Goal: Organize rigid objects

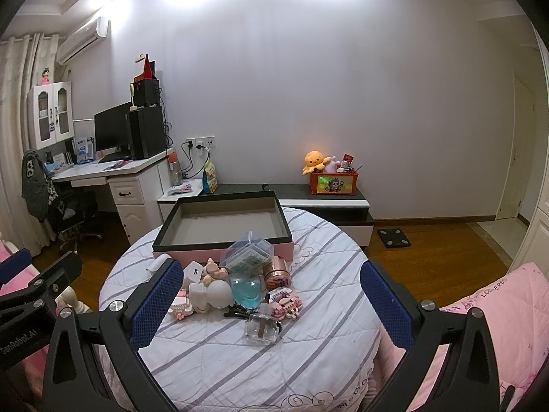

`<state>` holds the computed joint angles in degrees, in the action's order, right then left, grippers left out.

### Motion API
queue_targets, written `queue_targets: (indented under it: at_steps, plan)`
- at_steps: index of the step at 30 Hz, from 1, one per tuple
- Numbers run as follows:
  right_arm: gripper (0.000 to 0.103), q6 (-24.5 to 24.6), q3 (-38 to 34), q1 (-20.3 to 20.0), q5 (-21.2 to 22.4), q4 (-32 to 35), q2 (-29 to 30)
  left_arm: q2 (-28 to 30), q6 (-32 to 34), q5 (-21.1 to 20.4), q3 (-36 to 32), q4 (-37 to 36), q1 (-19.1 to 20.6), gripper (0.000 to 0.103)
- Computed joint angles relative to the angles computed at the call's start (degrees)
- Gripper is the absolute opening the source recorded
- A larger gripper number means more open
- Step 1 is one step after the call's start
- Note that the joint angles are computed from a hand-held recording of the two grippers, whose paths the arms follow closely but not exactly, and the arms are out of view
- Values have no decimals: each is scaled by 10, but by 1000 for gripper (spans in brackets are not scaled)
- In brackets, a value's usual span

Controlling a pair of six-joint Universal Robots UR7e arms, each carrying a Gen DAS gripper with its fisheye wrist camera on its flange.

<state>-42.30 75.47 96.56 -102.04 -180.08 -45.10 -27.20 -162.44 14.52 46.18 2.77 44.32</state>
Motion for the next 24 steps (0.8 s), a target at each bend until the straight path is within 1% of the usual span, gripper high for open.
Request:
queue_targets:
  at_steps: [12, 24]
  plan:
    - [103, -1, 2, 0, 2, -3, -1, 7, -6, 3, -15, 16, 0, 103]
    - [103, -2, 1, -1, 6, 0, -1, 9, -3, 3, -20, 17, -1, 103]
